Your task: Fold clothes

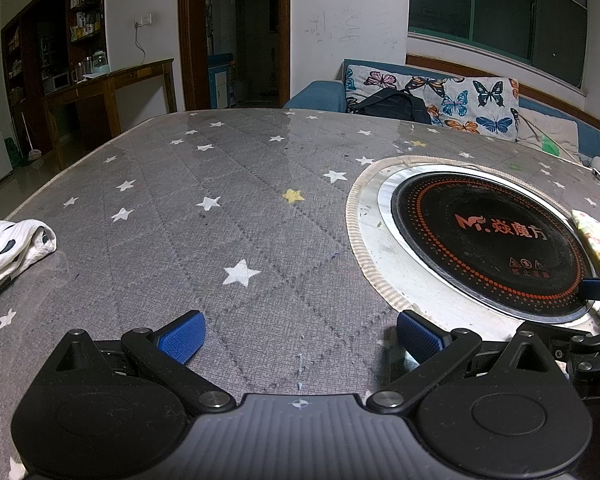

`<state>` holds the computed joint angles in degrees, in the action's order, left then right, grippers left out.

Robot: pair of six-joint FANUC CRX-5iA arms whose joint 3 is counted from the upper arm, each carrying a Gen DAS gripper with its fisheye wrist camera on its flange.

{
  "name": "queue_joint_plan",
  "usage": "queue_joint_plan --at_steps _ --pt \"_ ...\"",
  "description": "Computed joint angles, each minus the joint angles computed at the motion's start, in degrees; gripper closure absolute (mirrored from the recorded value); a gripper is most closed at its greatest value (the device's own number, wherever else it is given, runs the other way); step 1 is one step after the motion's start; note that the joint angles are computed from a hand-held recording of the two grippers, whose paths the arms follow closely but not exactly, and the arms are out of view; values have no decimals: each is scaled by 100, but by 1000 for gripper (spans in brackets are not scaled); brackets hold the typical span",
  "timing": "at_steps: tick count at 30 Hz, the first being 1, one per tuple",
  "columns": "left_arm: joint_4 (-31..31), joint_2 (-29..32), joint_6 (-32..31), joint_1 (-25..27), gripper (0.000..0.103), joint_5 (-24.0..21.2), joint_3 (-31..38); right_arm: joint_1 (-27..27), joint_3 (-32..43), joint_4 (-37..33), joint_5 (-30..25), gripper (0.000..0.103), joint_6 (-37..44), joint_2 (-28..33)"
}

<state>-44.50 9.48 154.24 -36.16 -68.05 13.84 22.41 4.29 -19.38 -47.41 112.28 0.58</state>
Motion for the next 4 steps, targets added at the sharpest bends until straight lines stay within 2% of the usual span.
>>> queue_joint_plan --at_steps 4 --pt "0 2 2 -2 0 -1 3 -2 3 -4 1 0 2 4"
